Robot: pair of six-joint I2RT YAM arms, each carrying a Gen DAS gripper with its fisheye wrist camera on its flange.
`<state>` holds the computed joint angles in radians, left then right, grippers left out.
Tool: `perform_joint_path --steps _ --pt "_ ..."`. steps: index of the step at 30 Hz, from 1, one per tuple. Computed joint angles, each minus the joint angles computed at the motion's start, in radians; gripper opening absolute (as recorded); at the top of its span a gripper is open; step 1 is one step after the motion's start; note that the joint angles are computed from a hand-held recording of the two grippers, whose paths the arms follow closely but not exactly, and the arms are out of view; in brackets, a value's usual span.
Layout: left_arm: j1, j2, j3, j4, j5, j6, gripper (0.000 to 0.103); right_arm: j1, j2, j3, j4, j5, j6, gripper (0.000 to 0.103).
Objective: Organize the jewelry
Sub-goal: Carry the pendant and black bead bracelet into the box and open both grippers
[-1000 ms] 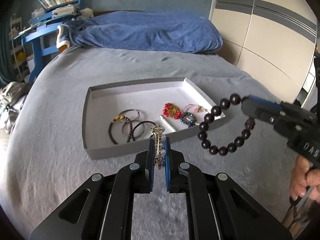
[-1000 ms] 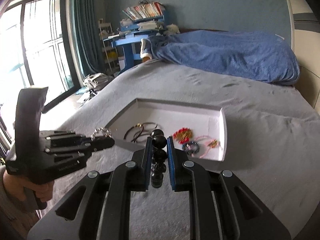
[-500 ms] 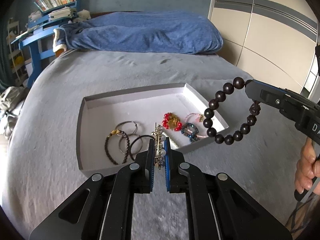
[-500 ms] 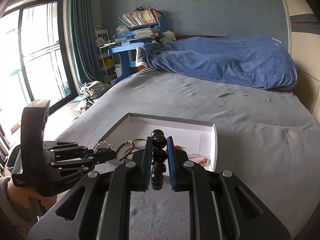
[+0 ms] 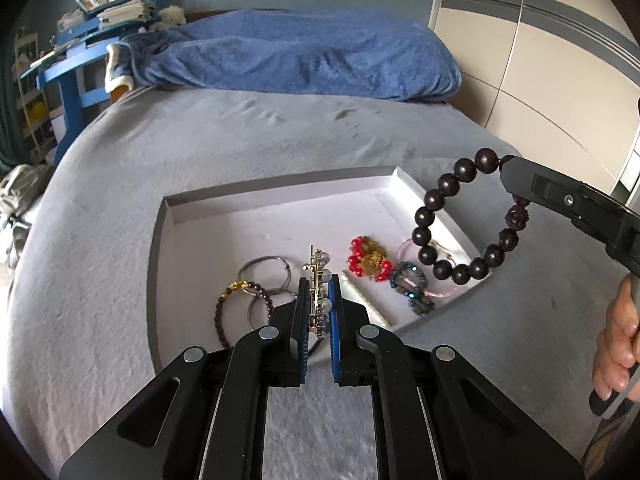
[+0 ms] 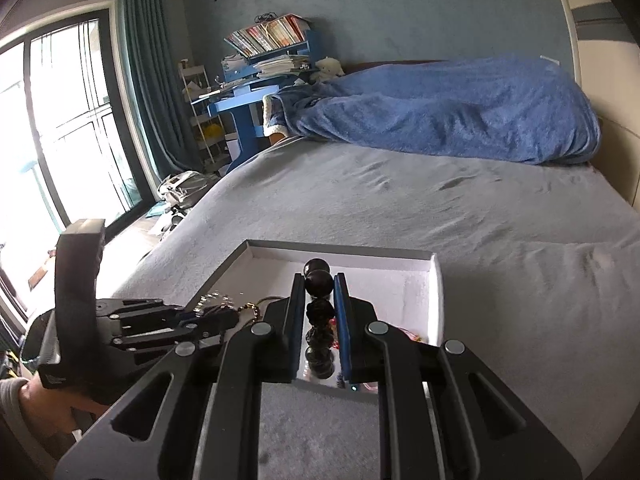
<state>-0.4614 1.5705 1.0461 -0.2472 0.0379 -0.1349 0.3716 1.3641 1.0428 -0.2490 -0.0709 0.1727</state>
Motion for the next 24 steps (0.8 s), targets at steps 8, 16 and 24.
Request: perform_joint_path --steps 8,16,24 --pt "0.003 0.154 0.089 -0.026 0.011 0.004 0.010 0.006 0.159 0.059 -0.019 -0.006 0.012 0.014" --pt "-0.009 0.189 0.097 -0.031 -0.013 0.009 0.012 -0.030 0.216 0.052 -0.039 0.021 0.020 0.014" --pt "-0.005 0.125 0.032 0.001 -0.044 -0.012 0.051 -0.048 0.227 0.032 -0.054 0.046 0.004 0.018"
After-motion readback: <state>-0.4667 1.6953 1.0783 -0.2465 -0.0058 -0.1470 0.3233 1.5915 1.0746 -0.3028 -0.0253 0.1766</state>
